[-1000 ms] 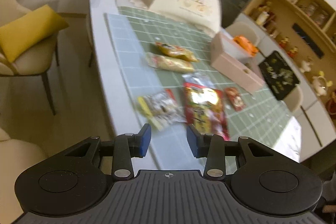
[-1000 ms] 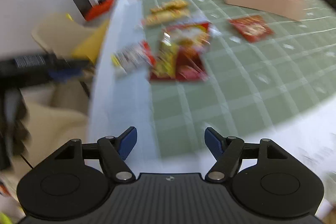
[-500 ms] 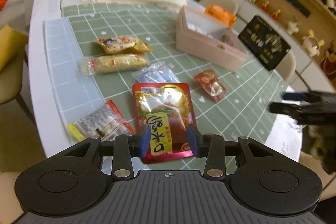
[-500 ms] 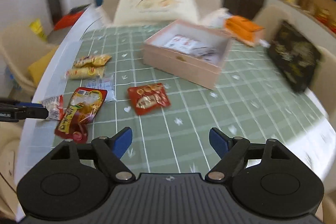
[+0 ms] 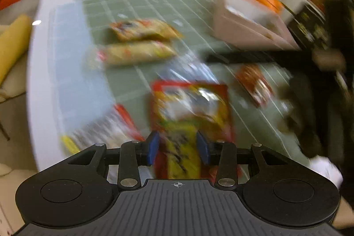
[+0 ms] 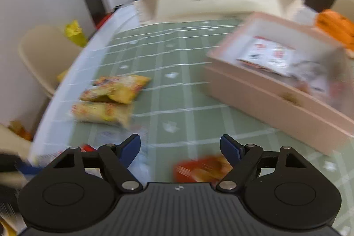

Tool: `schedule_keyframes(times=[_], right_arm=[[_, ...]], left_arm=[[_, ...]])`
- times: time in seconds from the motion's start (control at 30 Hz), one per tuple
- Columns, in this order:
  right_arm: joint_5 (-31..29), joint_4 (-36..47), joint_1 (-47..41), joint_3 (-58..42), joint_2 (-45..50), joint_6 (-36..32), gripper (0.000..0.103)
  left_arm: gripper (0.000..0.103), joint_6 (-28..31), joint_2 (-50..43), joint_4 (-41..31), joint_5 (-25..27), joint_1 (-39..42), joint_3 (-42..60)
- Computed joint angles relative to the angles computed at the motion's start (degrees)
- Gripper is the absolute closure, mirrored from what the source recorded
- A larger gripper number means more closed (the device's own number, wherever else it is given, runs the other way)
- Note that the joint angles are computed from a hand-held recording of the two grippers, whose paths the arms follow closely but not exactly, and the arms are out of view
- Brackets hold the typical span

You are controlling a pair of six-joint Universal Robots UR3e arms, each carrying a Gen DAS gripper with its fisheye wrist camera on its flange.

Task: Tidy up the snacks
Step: 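Grasp the small clear packet with the left tool while the right tool grasps the red quail-egg packet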

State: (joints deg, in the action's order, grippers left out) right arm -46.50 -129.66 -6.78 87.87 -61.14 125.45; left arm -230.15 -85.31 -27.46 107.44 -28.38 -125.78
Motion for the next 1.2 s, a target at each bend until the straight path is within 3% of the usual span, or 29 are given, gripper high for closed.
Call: schedule_keyframes(times=[0.17, 0.27, 0.33, 0.5, 0.67, 0.77, 0.83, 0.93, 1.03, 1.1, 1.2], right_arm=[[-1.6, 3.5, 5.7, -2.3, 1.0, -3.4, 0.022], [-5.8, -4.3, 8.3, 4.2, -1.5, -3.6, 0.023], [-7.6, -9.2, 8.2, 9.4, -4.1, -3.3, 0.035], [-8.7, -8.6, 2.9, 9.6, -5.1, -2.7, 0.043], [-9.7, -6.1, -2.5, 6.4, -3.5, -0.6, 0.043], [-5.7, 7.7, -7.3, 2.4, -4.9, -6.0, 0.042], [-1.3, 14.2, -11.7, 3.1, -7.7, -10.2, 0.031], [1.8, 11.4, -16.5, 9.6, -12.5, -12.1, 0.027], [1.0, 8.4, -18.5, 13.0, -13.9, -12.0, 0.027], [-0.8, 6.6, -19.0, 14.0, -13.3, -10.9, 0.027], [-2.1, 4.0, -20.4, 16.7, -13.8, -10.6, 0.027]], left_arm=[[0.054, 2.4, -1.5, 2.1, -0.9, -2.7, -0.2], [0.05, 1.5, -0.7, 1.6, -2.3, -1.9, -0.6], [0.05, 1.6, -0.2, 1.8, -3.5, -1.2, -0.7], [0.052, 2.5, -1.1, 2.8, -2.9, -2.0, -0.4], [0.055, 4.3, 0.3, 5.7, -3.1, -1.7, -1.4], [0.054, 5.7, 7.3, 2.4, 1.4, -1.9, -3.9], [0.056, 6.5, 12.7, -0.7, 3.3, 0.2, -6.6], [0.056, 10.4, 21.4, -6.0, 1.3, 6.9, -11.4], [0.056, 14.2, 27.2, -9.6, -2.2, 12.2, -14.1], [0.056, 15.5, 29.9, -12.1, -3.9, 12.0, -14.6], [0.052, 18.9, 24.7, -10.1, -3.6, 7.1, -13.0]])
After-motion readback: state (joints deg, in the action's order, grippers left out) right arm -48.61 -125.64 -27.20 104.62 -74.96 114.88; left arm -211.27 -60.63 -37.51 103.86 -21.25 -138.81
